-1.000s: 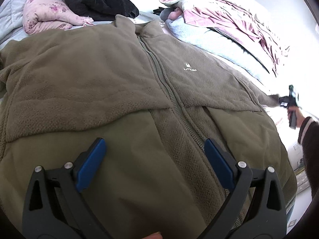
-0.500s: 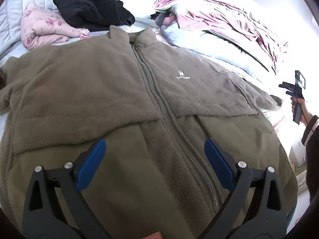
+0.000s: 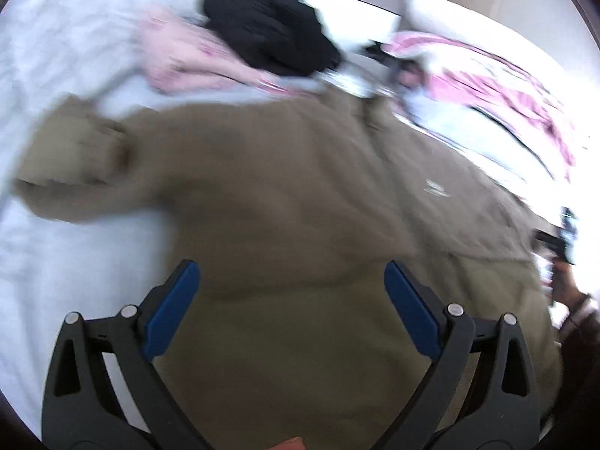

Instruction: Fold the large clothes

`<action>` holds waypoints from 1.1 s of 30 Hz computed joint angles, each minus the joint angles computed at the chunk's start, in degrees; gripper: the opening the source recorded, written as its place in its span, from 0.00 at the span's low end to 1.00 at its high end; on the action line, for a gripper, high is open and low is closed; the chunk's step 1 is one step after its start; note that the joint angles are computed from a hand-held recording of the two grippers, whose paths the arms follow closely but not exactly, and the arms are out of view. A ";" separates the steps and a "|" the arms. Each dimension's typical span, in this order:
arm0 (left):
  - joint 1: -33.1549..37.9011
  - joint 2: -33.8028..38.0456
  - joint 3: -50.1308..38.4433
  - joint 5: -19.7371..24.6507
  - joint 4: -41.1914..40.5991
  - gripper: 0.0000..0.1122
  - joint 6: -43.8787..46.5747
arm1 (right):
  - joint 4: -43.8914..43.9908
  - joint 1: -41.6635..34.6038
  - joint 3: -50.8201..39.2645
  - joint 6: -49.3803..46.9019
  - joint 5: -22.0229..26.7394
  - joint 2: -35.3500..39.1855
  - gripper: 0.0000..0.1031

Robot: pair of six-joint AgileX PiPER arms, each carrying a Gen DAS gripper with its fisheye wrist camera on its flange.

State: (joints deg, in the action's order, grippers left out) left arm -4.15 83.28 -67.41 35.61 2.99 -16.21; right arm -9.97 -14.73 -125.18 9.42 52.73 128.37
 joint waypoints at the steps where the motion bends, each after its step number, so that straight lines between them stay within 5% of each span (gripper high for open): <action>1: 2.94 -0.22 -1.11 1.38 3.22 0.88 -0.88 | 0.69 0.42 0.15 -0.87 0.49 -1.12 0.73; 5: 8.86 2.96 -4.89 2.36 18.03 0.88 -4.70 | 1.82 5.67 -2.01 -2.67 8.20 -6.68 0.73; 11: 12.75 16.54 -11.45 1.10 37.24 0.88 -6.40 | 14.16 12.65 4.11 -4.36 7.41 -17.26 0.77; 16: 11.70 25.32 -15.90 1.99 52.52 0.88 -11.82 | 16.61 18.79 4.17 -3.58 5.79 -16.66 0.78; 20: 12.38 28.70 -18.76 1.59 57.20 0.86 -11.72 | 14.50 22.71 0.88 -1.43 7.01 -12.28 0.78; 21: 12.40 29.31 -19.40 1.46 57.84 0.83 -11.62 | 14.63 23.28 1.38 -1.20 6.77 -12.08 0.78; 26: 13.40 30.54 -24.87 4.02 53.26 0.32 -5.46 | 12.85 24.84 3.51 -1.68 6.74 -11.52 0.78; 33: 17.21 20.50 -27.70 2.57 49.04 0.24 -7.48 | 13.97 23.43 5.76 -2.11 5.17 -12.71 0.78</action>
State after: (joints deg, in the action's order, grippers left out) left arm 13.06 103.79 -95.11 38.18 52.02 -23.69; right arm 4.01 8.71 -119.43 7.31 57.89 115.67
